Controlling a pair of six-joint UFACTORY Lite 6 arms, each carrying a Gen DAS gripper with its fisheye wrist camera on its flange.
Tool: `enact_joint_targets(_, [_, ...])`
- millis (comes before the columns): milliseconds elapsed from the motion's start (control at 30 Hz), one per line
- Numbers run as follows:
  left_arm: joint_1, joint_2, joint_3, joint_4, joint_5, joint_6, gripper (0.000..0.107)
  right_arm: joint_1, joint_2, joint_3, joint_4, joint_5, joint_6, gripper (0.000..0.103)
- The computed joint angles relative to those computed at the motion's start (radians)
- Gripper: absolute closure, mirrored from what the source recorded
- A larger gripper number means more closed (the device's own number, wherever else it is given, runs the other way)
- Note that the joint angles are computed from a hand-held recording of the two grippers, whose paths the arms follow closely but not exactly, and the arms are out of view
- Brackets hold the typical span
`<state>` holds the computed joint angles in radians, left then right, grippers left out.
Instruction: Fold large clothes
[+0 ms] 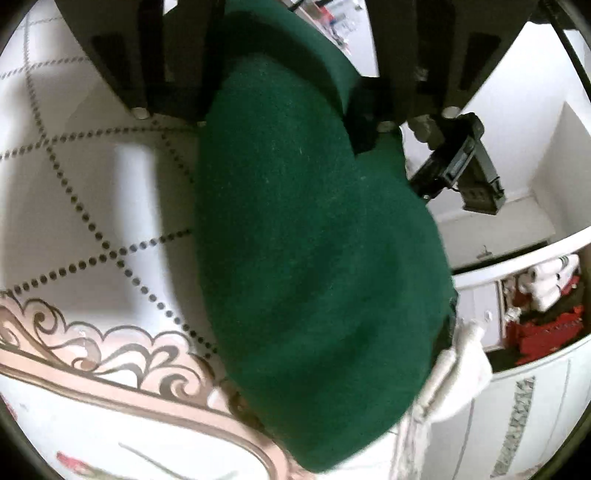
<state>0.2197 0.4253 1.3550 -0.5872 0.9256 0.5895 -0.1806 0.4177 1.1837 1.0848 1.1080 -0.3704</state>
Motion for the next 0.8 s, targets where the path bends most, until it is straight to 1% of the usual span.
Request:
enact_joint_targets(67, [-0.016,0.011,0.034,0.013,0.014,0.0,0.061,-0.013,-0.062,-0.045,0.022,-0.012,0.005,0.068])
enact_joint_targets(200, [-0.042,0.027,0.131,0.009,0.092,-0.015,0.068,-0.042,-0.174,-0.091,0.061,-0.04,0.039,0.071])
enact_joint_targets(267, [-0.048,0.054,0.188,0.024,0.122,-0.042,0.068,-0.089,-0.201,-0.116,0.065,-0.01,0.055,0.071])
enact_joint_targets(300, [-0.053,0.066,0.203,0.029,0.127,-0.06,0.068,-0.115,-0.202,-0.12,0.044,0.006,0.066,0.071])
enact_joint_targets(333, [-0.051,0.066,0.2,0.019,0.126,-0.079,0.068,-0.124,-0.21,-0.121,-0.011,-0.004,0.101,0.069])
enact_joint_targets(367, [-0.039,0.05,0.179,0.008,0.127,-0.088,0.068,-0.116,-0.221,-0.114,-0.094,-0.028,0.149,0.06])
enact_joint_targets(400, [-0.023,0.02,0.136,-0.015,0.122,-0.095,0.068,-0.118,-0.231,-0.13,-0.135,-0.033,0.165,0.046])
enact_joint_targets(467, [0.011,-0.076,0.024,-0.044,0.105,-0.124,0.067,-0.124,-0.233,-0.163,-0.165,-0.022,0.177,0.038])
enact_joint_targets(500, [0.037,-0.142,-0.053,-0.058,0.097,-0.14,0.065,-0.145,-0.248,-0.195,-0.155,-0.012,0.168,0.037])
enact_joint_targets(567, [0.111,-0.297,-0.216,-0.078,0.096,-0.152,0.065,-0.176,-0.276,-0.23,-0.147,0.008,0.153,0.037])
enact_joint_targets(600, [0.162,-0.392,-0.317,-0.075,0.107,-0.172,0.062,-0.182,-0.286,-0.237,-0.152,0.012,0.155,0.033])
enact_joint_targets(633, [0.196,-0.459,-0.389,-0.068,0.118,-0.197,0.058,-0.191,-0.302,-0.246,-0.167,0.014,0.161,0.03])
enact_joint_targets(667, [0.247,-0.517,-0.459,-0.066,0.138,-0.205,0.046,-0.2,-0.322,-0.259,-0.183,0.012,0.162,0.029])
enact_joint_targets(700, [0.327,-0.581,-0.546,-0.077,0.174,-0.189,0.043,-0.2,-0.335,-0.264,-0.19,0.01,0.169,0.029])
enact_joint_targets(733, [0.418,-0.634,-0.641,-0.112,0.211,-0.139,0.043,-0.223,-0.346,-0.277,-0.196,0.021,0.155,0.029])
enact_joint_targets(767, [0.468,-0.656,-0.701,-0.137,0.227,-0.099,0.041,-0.255,-0.353,-0.291,-0.199,0.04,0.129,0.029])
enact_joint_targets(800, [0.495,-0.664,-0.75,-0.126,0.211,-0.094,0.04,-0.271,-0.372,-0.337,-0.195,0.034,0.099,0.029])
